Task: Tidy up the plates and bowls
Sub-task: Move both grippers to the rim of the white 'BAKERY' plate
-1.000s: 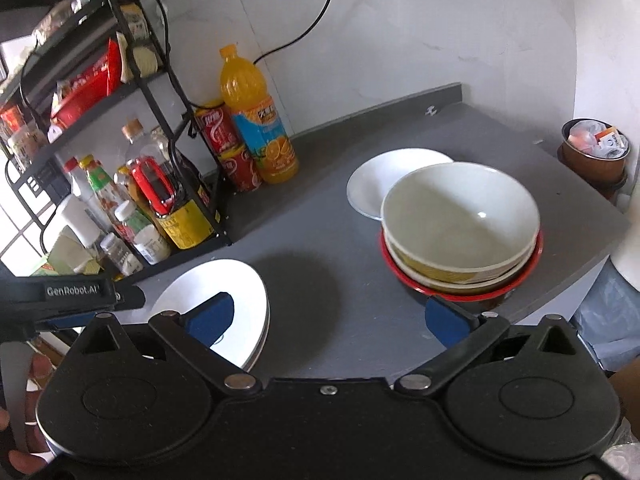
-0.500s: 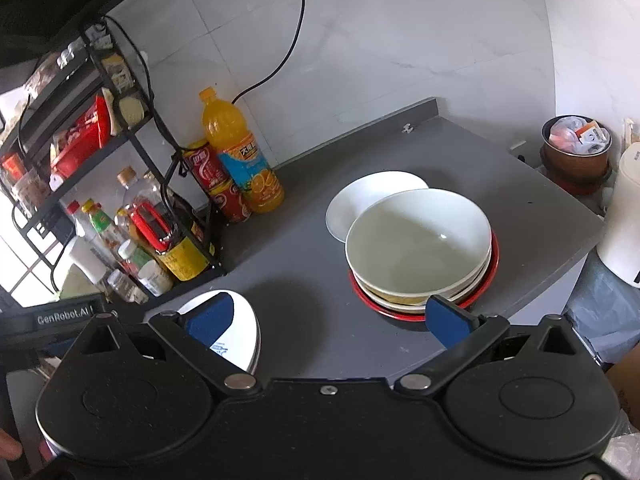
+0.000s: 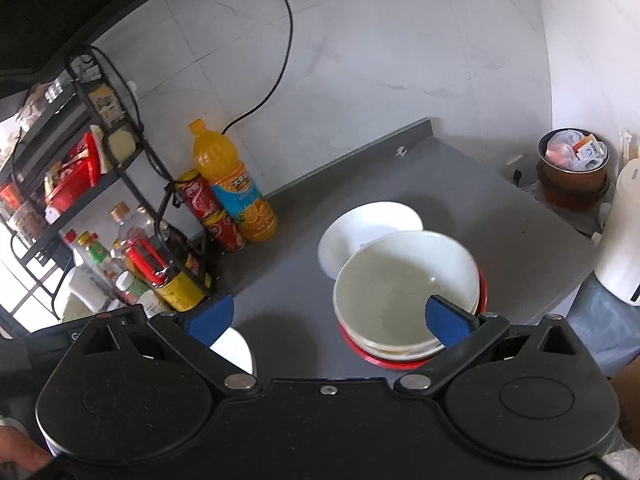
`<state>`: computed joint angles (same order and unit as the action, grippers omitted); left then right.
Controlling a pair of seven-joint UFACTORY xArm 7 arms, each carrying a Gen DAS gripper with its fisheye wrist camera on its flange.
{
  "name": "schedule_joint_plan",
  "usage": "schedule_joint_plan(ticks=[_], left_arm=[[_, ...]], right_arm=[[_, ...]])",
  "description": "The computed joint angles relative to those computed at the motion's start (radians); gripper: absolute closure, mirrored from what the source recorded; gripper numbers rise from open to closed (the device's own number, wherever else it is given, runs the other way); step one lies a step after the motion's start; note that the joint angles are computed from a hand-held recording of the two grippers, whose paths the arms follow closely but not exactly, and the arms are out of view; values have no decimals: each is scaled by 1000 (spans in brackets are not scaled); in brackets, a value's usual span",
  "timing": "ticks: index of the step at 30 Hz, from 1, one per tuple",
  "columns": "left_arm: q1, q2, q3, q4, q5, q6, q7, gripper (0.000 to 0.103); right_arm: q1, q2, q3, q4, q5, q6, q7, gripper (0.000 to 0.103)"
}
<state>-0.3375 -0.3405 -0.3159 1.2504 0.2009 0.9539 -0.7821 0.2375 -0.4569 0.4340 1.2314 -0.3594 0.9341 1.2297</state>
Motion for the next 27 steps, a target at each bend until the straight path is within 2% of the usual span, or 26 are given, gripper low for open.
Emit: schedule_joint_plan(ticks=[4,8,15,19,27], left_arm=[[-11,73,-3,48,-16,-17,-17,2],[-30,170,-4,110,17,-42,-49,2],[-94,369,55,278,-10,-61,-26,2],[-135,490,90,408,-3,-17,-16,3],[-191,677,147,601,-30,38,20,8]], right_arm=[[-1,3,-48,-23,23,-35,-37,0],[-4,41,-101,-15,65,-70,-102,0],[-15,152,-160,61,93,-92,-207,0],[-10,212,-203,93,128,-110,-267,0],[-9,331,-264,177,192,-64,-357,1]])
